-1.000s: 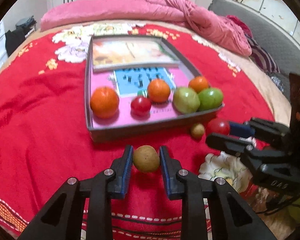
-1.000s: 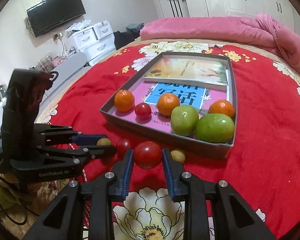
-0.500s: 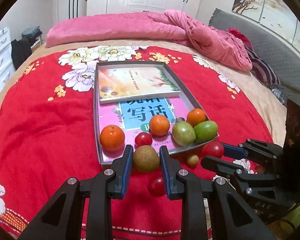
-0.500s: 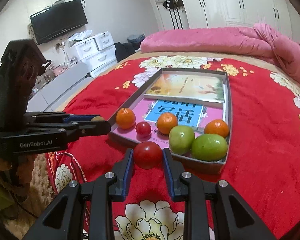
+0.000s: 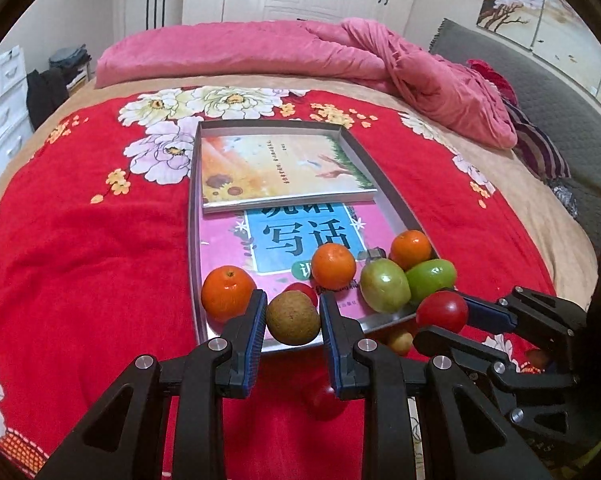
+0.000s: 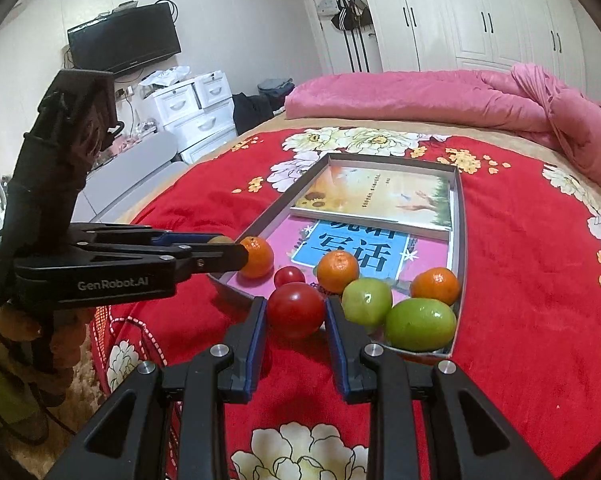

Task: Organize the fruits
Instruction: 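Carry the kiwi to the tray rim with the left gripper while the right gripper carries the tomato there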

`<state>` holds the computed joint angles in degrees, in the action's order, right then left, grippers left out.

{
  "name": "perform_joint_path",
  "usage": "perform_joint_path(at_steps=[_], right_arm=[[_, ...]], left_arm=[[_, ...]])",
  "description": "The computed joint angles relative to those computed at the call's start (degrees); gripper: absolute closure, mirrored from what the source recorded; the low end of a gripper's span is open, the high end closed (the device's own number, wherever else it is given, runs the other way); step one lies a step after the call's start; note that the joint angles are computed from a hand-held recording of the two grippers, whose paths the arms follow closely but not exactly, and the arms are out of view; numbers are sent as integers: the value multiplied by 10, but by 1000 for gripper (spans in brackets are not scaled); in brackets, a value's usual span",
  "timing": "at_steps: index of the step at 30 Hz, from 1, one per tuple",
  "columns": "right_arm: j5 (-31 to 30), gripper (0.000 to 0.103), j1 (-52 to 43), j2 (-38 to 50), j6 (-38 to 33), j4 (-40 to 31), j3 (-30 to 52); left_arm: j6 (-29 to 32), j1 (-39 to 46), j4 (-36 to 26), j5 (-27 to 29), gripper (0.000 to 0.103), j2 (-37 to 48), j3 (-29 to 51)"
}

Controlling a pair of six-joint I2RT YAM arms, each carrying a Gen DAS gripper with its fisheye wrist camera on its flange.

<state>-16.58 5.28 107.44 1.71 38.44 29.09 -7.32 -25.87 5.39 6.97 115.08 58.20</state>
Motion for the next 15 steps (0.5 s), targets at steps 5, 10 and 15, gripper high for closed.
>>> perform_joint_path(at_steps=[5, 10, 15], right_arm=[[10, 74, 9, 13, -2, -1, 17], [18, 74, 10, 30, -4, -6, 38], [20, 74, 4, 48, 0, -19, 59]], left_arm=[[3, -2, 0, -7, 75, 20, 15], [10, -8, 5, -14, 75, 31, 20], [11, -9, 8, -16, 75, 41, 24]])
